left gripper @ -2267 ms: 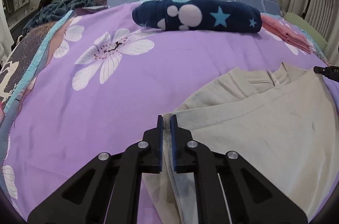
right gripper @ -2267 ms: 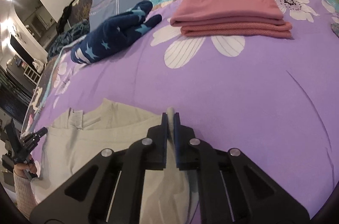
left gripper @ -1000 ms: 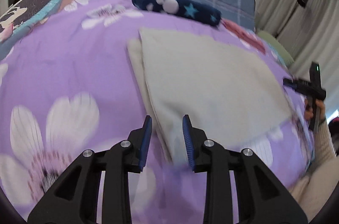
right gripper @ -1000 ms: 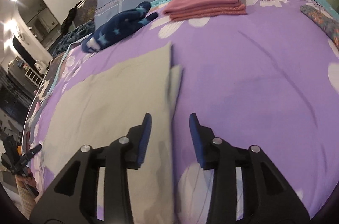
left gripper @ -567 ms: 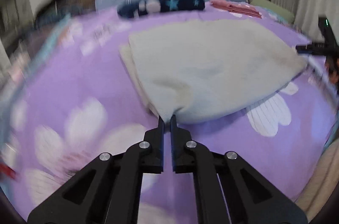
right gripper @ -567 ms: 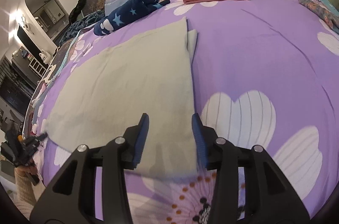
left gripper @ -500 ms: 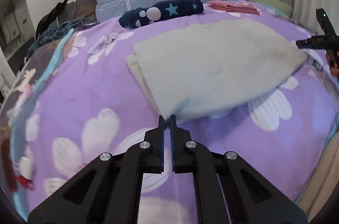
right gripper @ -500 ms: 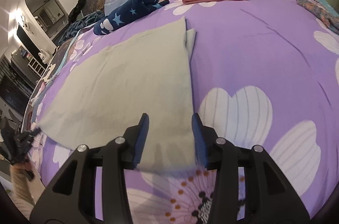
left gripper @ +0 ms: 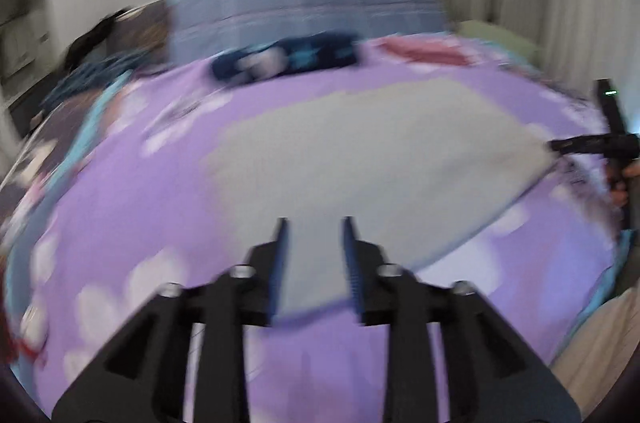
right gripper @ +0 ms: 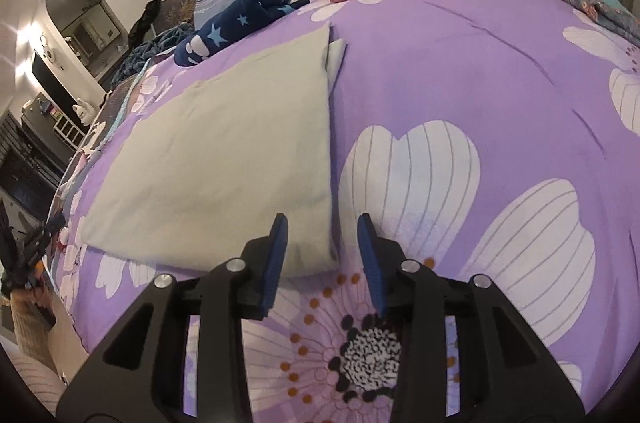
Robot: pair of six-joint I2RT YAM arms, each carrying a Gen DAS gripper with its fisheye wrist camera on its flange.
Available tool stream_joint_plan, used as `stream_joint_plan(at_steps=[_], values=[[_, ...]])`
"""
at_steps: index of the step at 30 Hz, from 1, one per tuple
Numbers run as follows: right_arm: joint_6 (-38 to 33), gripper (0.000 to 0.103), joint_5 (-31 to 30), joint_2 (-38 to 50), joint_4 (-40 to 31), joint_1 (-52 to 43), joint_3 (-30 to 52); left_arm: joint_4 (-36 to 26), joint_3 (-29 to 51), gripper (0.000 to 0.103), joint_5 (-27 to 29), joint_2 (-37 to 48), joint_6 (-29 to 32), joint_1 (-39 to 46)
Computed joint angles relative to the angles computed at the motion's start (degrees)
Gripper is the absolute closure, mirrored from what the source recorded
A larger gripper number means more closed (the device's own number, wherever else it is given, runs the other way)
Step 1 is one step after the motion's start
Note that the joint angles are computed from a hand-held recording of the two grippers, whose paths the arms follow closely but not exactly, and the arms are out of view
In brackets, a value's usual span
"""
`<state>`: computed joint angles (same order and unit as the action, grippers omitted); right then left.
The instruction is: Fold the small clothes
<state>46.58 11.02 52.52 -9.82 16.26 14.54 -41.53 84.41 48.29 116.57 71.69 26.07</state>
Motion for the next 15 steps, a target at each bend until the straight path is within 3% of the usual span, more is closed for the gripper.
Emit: stream_joint_plan(at_steps=[3,6,8,11,15], values=[[1.3,0.068,-1.7,-4.4,0.9,-0.9,-3.3,-4.4,-6.1,0.069,-0.2,-3.5,4.7,-8.0],[1.3,0.073,-1.5,-10.4,-2.3,-1.0,-4.9,7.1,-21.3,0.069,-5.7,-11.6,2.9,-19.0],[1.1,0.073,-1.3,-15.5,-5.9,-1.4,-5.4,18.6,-31.8,0.069,-8.1,-16.7,0.1,-26.5],[-0.4,0.071,-2.9,-25.3,-13.1,-5.0,-5.8,27.4,-40.2,0.065,-10.7,-20.1,-1.5,-34.9],[-6.2,0.071,-11.1,-34.9,-20.4,-17.5,-5.8,34.4,-44.8,0.060,-15.6,-21.7,-6.9,-45.0]])
